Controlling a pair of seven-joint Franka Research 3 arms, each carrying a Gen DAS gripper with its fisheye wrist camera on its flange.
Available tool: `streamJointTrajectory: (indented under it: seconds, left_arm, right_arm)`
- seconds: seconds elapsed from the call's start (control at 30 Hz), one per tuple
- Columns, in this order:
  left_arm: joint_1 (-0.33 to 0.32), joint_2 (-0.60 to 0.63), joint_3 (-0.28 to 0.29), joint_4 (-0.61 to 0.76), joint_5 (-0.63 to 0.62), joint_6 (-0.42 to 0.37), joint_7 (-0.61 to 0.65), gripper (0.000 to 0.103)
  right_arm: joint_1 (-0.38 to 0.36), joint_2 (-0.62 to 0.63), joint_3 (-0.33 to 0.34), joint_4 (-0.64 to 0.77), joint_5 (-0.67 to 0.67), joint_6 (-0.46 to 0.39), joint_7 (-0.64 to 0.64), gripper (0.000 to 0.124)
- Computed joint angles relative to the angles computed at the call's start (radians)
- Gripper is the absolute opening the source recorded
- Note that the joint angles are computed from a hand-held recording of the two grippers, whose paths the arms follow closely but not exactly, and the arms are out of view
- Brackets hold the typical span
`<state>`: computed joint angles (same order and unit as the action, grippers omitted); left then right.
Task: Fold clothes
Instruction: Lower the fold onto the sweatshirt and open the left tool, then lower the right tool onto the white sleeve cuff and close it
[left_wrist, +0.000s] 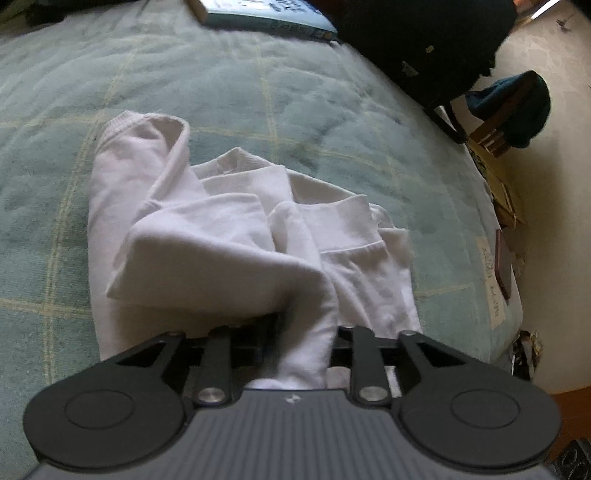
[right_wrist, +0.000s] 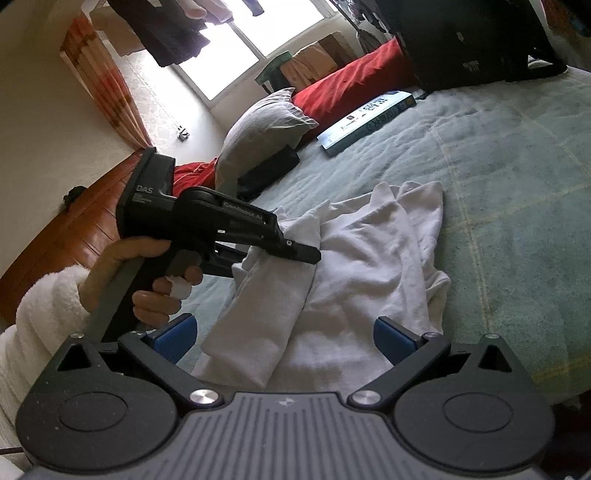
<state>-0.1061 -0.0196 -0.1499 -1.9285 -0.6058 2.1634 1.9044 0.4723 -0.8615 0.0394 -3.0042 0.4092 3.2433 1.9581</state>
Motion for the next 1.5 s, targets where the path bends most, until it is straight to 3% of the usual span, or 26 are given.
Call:
streamJointTrajectory:
  seconds: [0.07, 0.23, 0.57, 0.73, 0.9, 1.0, 1.07, 1.3, 1.43, 1.5]
  left_arm:
    - [-0.001, -0.006, 0.0, 0.001, -0.01, -0.012, 0.019, 0.041]
    - [0.0, -0.033, 0.01, -0.012, -0.065, -0.048, 0.096, 0.056]
    - [-0.008, -0.078, 0.034, -0.032, -0.173, -0.058, 0.224, 0.06]
    - [-0.023, -0.172, 0.046, -0.129, -0.158, 0.036, 0.331, 0.066]
    - [-0.062, -0.31, 0.082, -0.29, -0.11, 0.154, 0.461, 0.072]
    - [-0.082, -0.374, 0.108, -0.37, -0.065, 0.205, 0.473, 0.073]
    - [-0.094, -0.407, 0.124, -0.409, -0.033, 0.224, 0.476, 0.076]
    - [-0.152, -0.502, 0.187, -0.514, 0.022, 0.304, 0.481, 0.081]
    - [-0.146, -0.504, 0.192, -0.526, 0.071, 0.313, 0.43, 0.081]
    - [-0.148, -0.506, 0.201, -0.53, 0.081, 0.322, 0.414, 0.081]
  right_arm:
    - [-0.002, 0.004, 0.002, 0.003, 0.0, -0.003, 0.002, 0.103]
    - [-0.002, 0.014, 0.006, 0.007, 0.001, -0.008, 0.008, 0.103]
    - [-0.011, 0.009, 0.017, 0.001, 0.006, -0.018, 0.027, 0.103]
    - [0.035, 0.006, -0.037, -0.015, 0.012, 0.018, 0.021, 0.103]
    - [0.221, 0.008, -0.249, -0.035, 0.0, 0.122, -0.009, 0.103]
    - [0.364, -0.011, -0.438, -0.032, -0.048, 0.184, -0.027, 0.103]
    - [0.422, -0.028, -0.532, -0.018, -0.083, 0.188, -0.037, 0.103]
    - [0.521, 0.06, -0.711, 0.154, -0.067, 0.099, -0.104, 0.103]
    - [0.646, 0.11, -0.848, 0.22, 0.001, 0.079, -0.129, 0.103]
    - [0.684, 0.114, -0.872, 0.221, 0.023, 0.102, -0.15, 0.103]
